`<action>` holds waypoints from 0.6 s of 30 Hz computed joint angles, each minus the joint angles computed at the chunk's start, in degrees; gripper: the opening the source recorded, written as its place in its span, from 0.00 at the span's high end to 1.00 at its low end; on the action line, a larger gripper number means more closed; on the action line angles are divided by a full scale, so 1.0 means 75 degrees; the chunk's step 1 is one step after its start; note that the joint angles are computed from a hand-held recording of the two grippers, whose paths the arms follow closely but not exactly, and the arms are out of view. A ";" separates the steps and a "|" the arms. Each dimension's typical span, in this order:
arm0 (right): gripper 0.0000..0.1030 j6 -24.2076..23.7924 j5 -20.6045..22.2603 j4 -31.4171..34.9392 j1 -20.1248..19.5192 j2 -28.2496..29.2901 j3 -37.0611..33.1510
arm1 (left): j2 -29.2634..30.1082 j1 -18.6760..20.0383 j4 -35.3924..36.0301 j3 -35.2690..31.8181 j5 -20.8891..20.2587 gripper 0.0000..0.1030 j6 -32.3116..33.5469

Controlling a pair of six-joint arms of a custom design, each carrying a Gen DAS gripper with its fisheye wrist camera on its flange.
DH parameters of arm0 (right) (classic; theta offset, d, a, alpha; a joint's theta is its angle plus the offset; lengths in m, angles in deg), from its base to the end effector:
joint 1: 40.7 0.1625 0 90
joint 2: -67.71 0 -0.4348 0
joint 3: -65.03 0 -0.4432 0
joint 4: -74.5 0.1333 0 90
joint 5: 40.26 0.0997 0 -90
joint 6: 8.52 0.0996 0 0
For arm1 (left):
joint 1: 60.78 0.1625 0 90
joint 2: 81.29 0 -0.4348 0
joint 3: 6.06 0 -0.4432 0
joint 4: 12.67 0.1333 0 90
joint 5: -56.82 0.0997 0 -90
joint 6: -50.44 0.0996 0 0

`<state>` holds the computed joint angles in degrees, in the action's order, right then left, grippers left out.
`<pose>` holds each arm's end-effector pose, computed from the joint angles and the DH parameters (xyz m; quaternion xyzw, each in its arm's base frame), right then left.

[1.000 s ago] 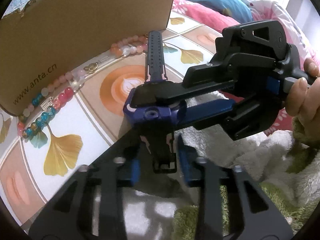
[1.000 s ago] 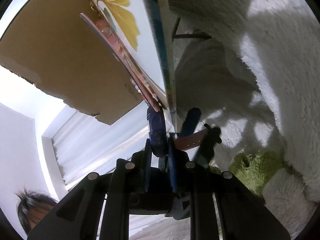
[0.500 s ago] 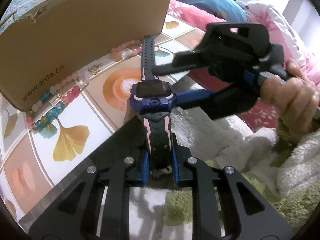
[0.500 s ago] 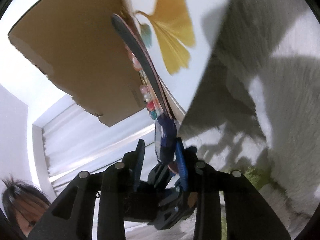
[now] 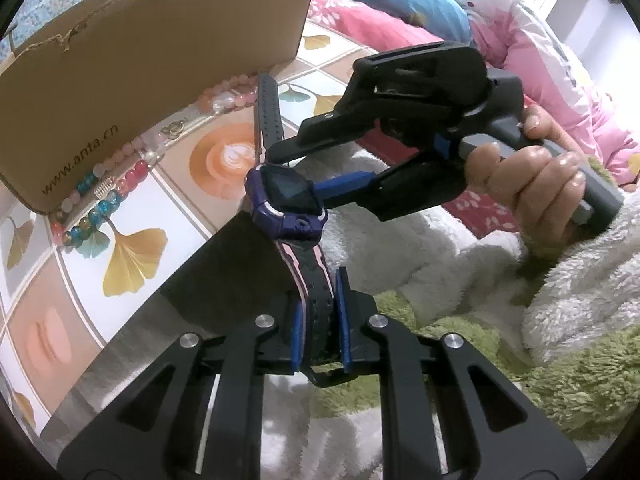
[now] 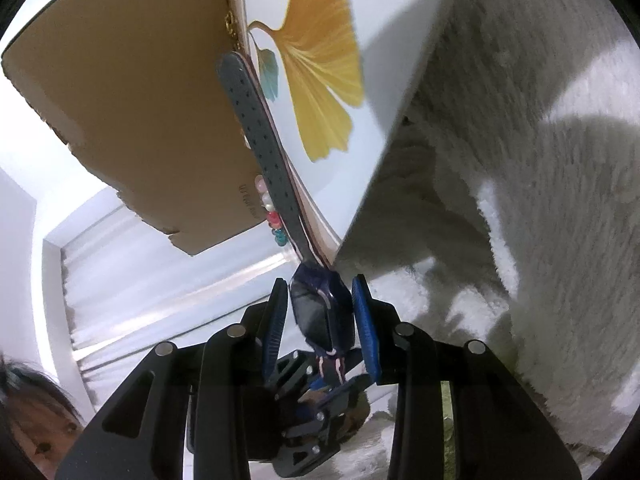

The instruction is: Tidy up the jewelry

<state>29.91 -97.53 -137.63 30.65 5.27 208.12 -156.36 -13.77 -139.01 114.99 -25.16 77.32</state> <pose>0.0483 -0.4420 0.1139 0.3411 0.8359 -0.2895 0.3179 -0.2345 -0.4674 0.1500 0.5740 0.8115 0.0732 0.0807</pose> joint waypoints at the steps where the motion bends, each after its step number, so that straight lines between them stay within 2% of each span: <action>1: 0.67 -0.0068 -0.0068 0.0070 0.0022 -0.0041 -0.0023 | -0.0025 0.0010 -0.0005 0.0004 -0.0050 0.87 0.0018; 5: 0.68 -0.0316 -0.0197 0.0312 0.0122 -0.0069 -0.0136 | -0.0017 0.0027 -0.0014 -0.0029 -0.0087 0.87 -0.0019; 9: 0.79 -0.0544 -0.0553 0.0468 0.0397 -0.0049 -0.0227 | -0.0052 0.0015 -0.0044 -0.0024 0.0025 0.87 -0.0080; 18: 0.85 -0.0807 -0.0212 -0.0210 0.0372 -0.0127 0.0122 | -0.0309 -0.0185 -0.0225 0.0129 0.0148 0.87 0.0053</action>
